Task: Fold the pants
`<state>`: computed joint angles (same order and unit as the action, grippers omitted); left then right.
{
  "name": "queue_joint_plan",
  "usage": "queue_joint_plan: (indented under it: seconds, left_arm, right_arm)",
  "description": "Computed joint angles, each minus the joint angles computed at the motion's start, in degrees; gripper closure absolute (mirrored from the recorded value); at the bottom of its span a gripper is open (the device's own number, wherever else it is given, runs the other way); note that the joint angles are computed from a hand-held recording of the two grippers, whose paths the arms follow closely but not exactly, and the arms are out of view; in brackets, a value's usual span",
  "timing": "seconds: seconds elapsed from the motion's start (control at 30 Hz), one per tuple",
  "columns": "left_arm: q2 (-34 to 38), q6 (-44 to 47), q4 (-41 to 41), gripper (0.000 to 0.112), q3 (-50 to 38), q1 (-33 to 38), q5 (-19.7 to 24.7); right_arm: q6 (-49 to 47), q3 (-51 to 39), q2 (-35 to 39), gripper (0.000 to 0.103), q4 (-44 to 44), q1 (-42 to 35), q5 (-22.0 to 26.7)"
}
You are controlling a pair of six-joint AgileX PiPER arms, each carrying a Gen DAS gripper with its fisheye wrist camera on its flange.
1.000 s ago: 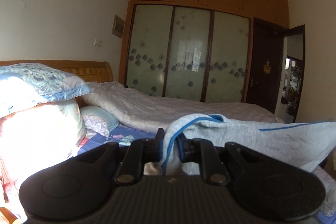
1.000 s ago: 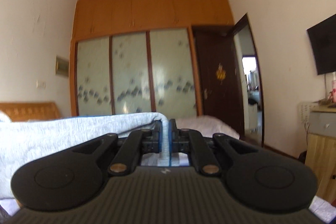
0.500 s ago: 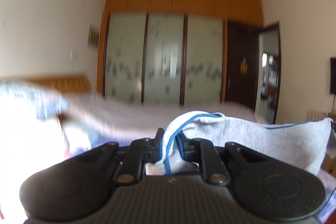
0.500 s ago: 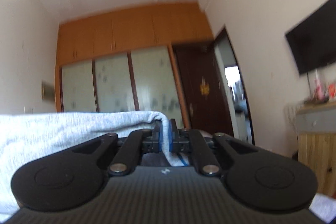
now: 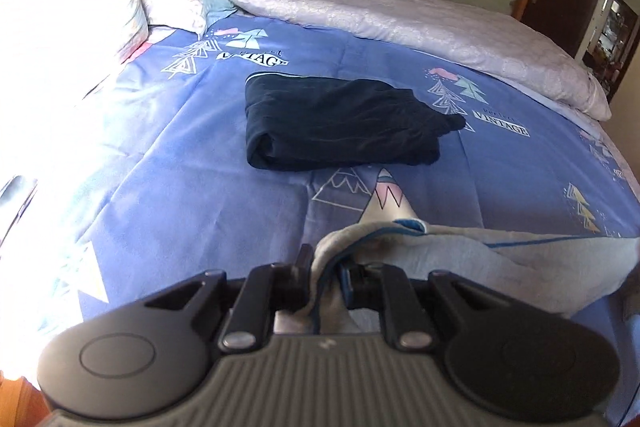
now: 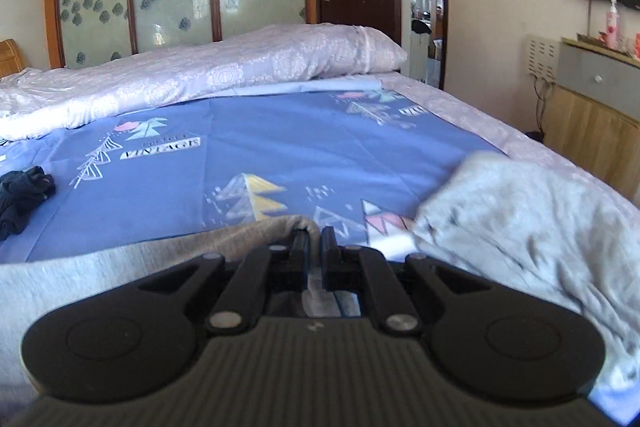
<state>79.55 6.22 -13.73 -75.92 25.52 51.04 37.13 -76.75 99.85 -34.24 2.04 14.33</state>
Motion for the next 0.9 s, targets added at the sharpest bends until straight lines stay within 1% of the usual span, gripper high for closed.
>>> queue_joint_plan:
  seconds: [0.07,0.13,0.17,0.2,0.23,0.27,0.3,0.33,0.37,0.4,0.43,0.47,0.5,0.53,0.57,0.6,0.63,0.67,0.7,0.73,0.77,0.8,0.83,0.87,0.9]
  left_arm:
    - [4.5,-3.2,2.7,0.1,-3.7,-1.2,-0.2]
    - [8.8,-7.5,6.5,0.1,-6.7,-2.4,-0.4]
    - [11.0,-10.6,9.1,0.099,-7.8,-3.2,-1.0]
    - [13.0,-13.6,12.2,0.098,-8.4,-3.9,-2.2]
    - [15.6,-15.9,14.7,0.093,-9.3,-4.2,-3.1]
    - [17.9,-16.4,15.0,0.09,-10.2,-3.9,-2.7]
    - [19.7,-16.2,14.2,0.09,-10.9,-3.2,-1.9]
    - [19.8,-15.9,13.0,0.09,-10.0,-2.5,-2.1]
    - [18.3,-13.9,10.6,0.09,-7.6,-1.5,-3.6]
    - [16.2,-10.9,8.0,0.089,-4.9,-0.4,-5.3]
    - [14.0,-8.1,5.8,0.085,-2.4,0.7,-6.7]
    - [11.7,-5.9,4.4,0.071,-0.4,1.6,-7.5]
    - [9.6,-6.0,5.2,0.06,1.2,2.2,-8.0]
    - [7.7,-6.1,6.2,0.047,3.0,2.6,-9.3]
    - [6.6,-6.4,7.6,0.05,4.0,2.9,-10.1]
    - [6.6,-8.5,10.8,0.053,3.8,2.5,-9.9]
    - [7.2,-10.6,13.8,0.059,3.0,2.0,-9.2]
    - [8.3,-11.9,15.2,0.063,1.7,2.0,-8.1]
    - [9.4,-12.2,14.7,0.063,0.3,2.3,-6.9]
    - [10.2,-12.2,13.4,0.063,-0.9,2.6,-6.0]
    - [10.5,-12.0,12.0,0.063,-1.4,2.8,-5.8]
    - [10.2,-11.6,10.7,0.063,-1.3,2.8,-6.3]
    - [9.5,-11.1,10.0,0.063,-1.0,2.6,-6.8]
    - [8.9,-10.6,9.5,0.061,-0.6,2.4,-7.2]
    - [8.3,-9.9,9.2,0.061,-0.3,2.4,-7.6]
  right_arm:
    - [-8.1,-6.4,2.3,0.095,6.1,1.6,4.7]
    - [-17.5,-17.9,10.3,0.094,14.4,2.6,10.0]
    - [-22.6,-23.6,14.2,0.091,19.6,2.5,12.5]
    - [-26.2,-29.3,17.8,0.084,24.1,2.8,16.6]
    - [-27.7,-35.0,21.3,0.076,26.9,3.0,20.9]
    - [-26.9,-39.4,23.9,0.062,28.0,3.2,24.7]
    - [-26.9,-41.4,24.9,0.061,30.5,2.8,26.3]
    - [-27.1,-41.1,24.9,0.061,33.7,2.0,26.4]
    - [-27.1,-38.6,23.6,0.06,36.3,1.0,24.3]
    - [-29.0,-33.7,20.9,0.06,40.2,-0.5,21.1]
    - [-33.0,-29.9,19.0,0.06,45.9,-2.5,18.7]
    - [-35.9,-26.8,17.3,0.06,50.0,-4.3,17.7]
    - [-38.0,-24.6,16.0,0.058,52.9,-6.0,17.4]
    - [-41.8,-22.4,14.9,0.058,57.3,-7.9,17.3]
    - [-46.5,-19.5,13.6,0.054,63.0,-9.6,16.2]
    - [-50.0,-18.3,13.1,0.05,67.7,-11.0,16.5]
    - [-51.2,-19.3,13.7,0.05,70.1,-12.1,18.4]
    - [-50.9,-20.5,14.3,0.05,70.2,-12.2,19.3]
    - [-49.5,-21.6,14.9,0.049,68.0,-11.4,18.7]
    - [-46.8,-23.6,15.8,0.049,63.5,-9.8,18.2]
    - [-43.0,-26.7,17.3,0.05,57.8,-7.9,19.0]
    - [-39.9,-30.6,19.1,0.05,52.5,-6.0,20.6]
    - [-37.4,-35.4,21.4,0.05,46.9,-3.9,23.8]
    - [-36.5,-39.9,23.4,0.05,43.0,-2.2,27.4]
    - [-37.5,-42.2,24.2,0.05,41.3,-1.0,29.1]
